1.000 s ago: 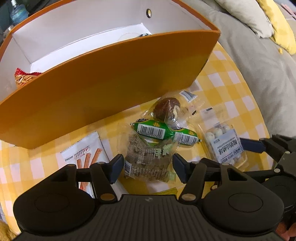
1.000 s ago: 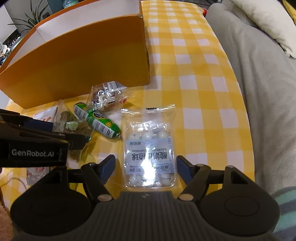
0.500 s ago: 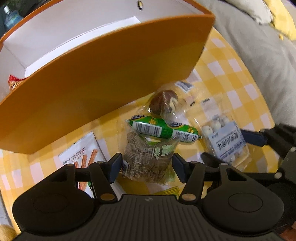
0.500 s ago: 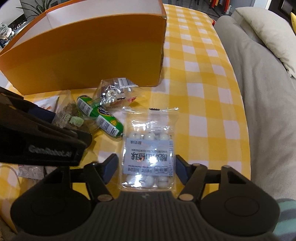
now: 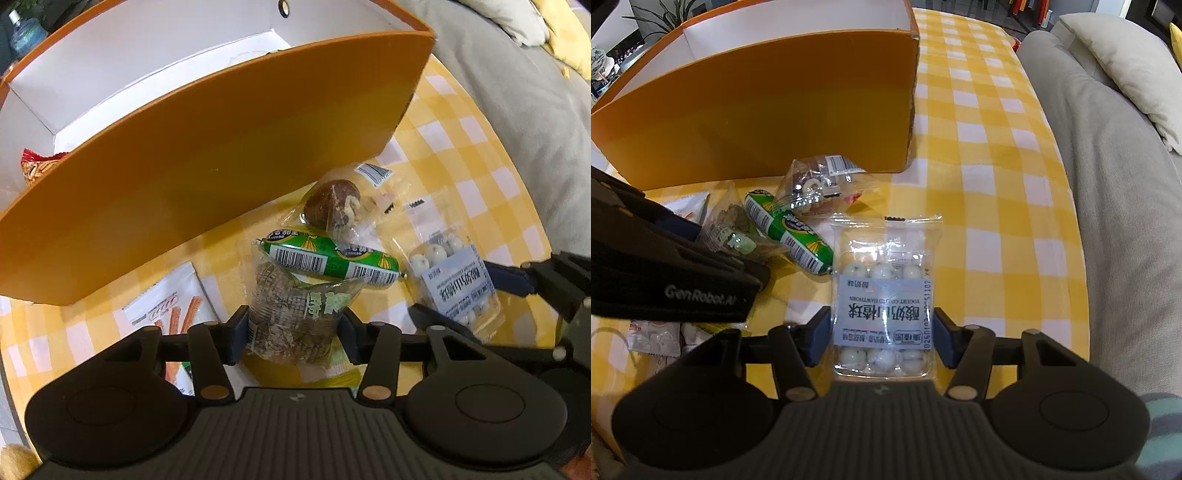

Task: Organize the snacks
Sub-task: 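Close the left tool on the clear seed bag while the right tool grasps the candy pack, then lift both held bags and carry them over the orange box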

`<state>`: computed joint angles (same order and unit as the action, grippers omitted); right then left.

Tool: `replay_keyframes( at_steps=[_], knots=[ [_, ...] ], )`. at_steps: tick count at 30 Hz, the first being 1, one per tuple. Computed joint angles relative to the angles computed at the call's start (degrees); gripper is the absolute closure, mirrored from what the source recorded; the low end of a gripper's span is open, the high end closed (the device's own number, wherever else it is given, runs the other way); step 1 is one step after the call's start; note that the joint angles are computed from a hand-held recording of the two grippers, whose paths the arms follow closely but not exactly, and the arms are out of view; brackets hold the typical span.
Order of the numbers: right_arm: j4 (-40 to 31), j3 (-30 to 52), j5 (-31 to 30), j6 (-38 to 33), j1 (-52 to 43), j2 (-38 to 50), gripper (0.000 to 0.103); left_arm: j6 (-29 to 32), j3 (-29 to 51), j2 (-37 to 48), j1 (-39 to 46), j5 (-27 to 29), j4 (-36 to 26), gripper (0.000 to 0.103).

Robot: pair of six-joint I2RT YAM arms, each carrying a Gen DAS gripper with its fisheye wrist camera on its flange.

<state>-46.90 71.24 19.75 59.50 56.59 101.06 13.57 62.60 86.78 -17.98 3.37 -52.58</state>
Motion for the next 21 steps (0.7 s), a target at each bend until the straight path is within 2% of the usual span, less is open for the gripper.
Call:
replay_keyframes(
  at_steps=[10,21],
  knots=[
    [-0.4,-1.2,-1.8,2.1,-0.4,-2.9,0.05,1.7,1.9,-4.8,4.5,5.0,-5.1,0.046],
    [-7.4,2.2,0.2,7.4,1.5,-6.8,0.05,3.6,6.1,-8.3,9.0,10.5,-9.6,0.046]
  ],
)
